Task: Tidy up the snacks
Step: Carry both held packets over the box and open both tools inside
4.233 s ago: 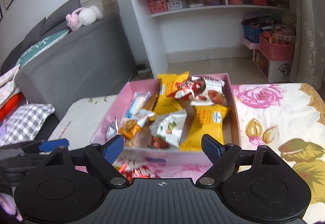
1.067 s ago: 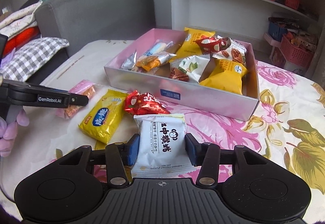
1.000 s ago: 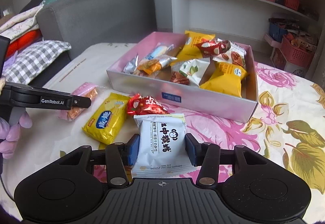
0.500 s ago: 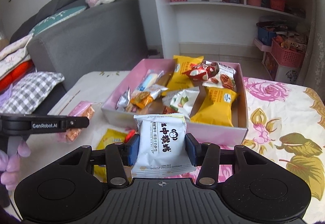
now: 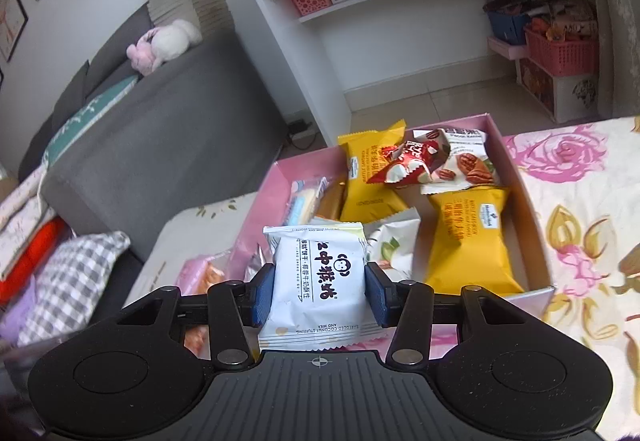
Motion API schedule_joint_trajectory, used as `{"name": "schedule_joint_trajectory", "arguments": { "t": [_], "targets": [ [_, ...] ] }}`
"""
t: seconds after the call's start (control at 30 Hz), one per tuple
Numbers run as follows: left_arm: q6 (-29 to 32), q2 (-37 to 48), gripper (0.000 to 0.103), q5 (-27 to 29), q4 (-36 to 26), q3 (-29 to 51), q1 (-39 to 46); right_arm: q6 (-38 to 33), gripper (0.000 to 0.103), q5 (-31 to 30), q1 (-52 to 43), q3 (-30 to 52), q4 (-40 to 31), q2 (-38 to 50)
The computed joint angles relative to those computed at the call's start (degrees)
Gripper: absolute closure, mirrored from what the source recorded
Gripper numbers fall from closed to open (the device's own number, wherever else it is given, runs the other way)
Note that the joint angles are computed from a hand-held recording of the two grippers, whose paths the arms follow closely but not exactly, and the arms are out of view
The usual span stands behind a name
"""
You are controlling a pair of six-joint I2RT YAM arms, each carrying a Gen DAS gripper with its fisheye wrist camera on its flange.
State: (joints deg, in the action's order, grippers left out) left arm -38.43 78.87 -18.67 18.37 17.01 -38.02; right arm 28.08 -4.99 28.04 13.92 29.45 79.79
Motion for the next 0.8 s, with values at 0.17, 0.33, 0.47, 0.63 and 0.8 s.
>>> {"name": "schedule_joint_trajectory", "arguments": {
  "t": [0.17, 0.33, 0.47, 0.63, 0.8],
  "targets": [
    [0.7, 1.5, 0.074, 1.5, 2.8, 0.1, 2.1, 1.4, 0.056, -2.1, -1.0, 1.0, 5.2, 4.6],
    [1.2, 3.2, 0.074, 4.0, 4.6, 0.9, 4.9, 2.7, 0.056, -4.9, -2.5, 2.5, 8.0, 7.6],
    [3.6, 5.1, 0.073, 4.2, 5.1, 2.7, 5.9, 3.0, 0.056, -5.9, -3.2, 3.4, 9.8, 9.7],
    [6.1, 8.2, 0.073, 4.7, 6.4, 5.5, 7.1, 2.4, 0.054, -8.3, -5.0, 3.9, 12.3, 12.7],
    [8.4, 12.8, 0.073, 3.9, 8.1, 8.4, 7.2, 1.9, 0.050, -10.4, -7.2, 4.3, 12.8, 13.9]
  ]
}}
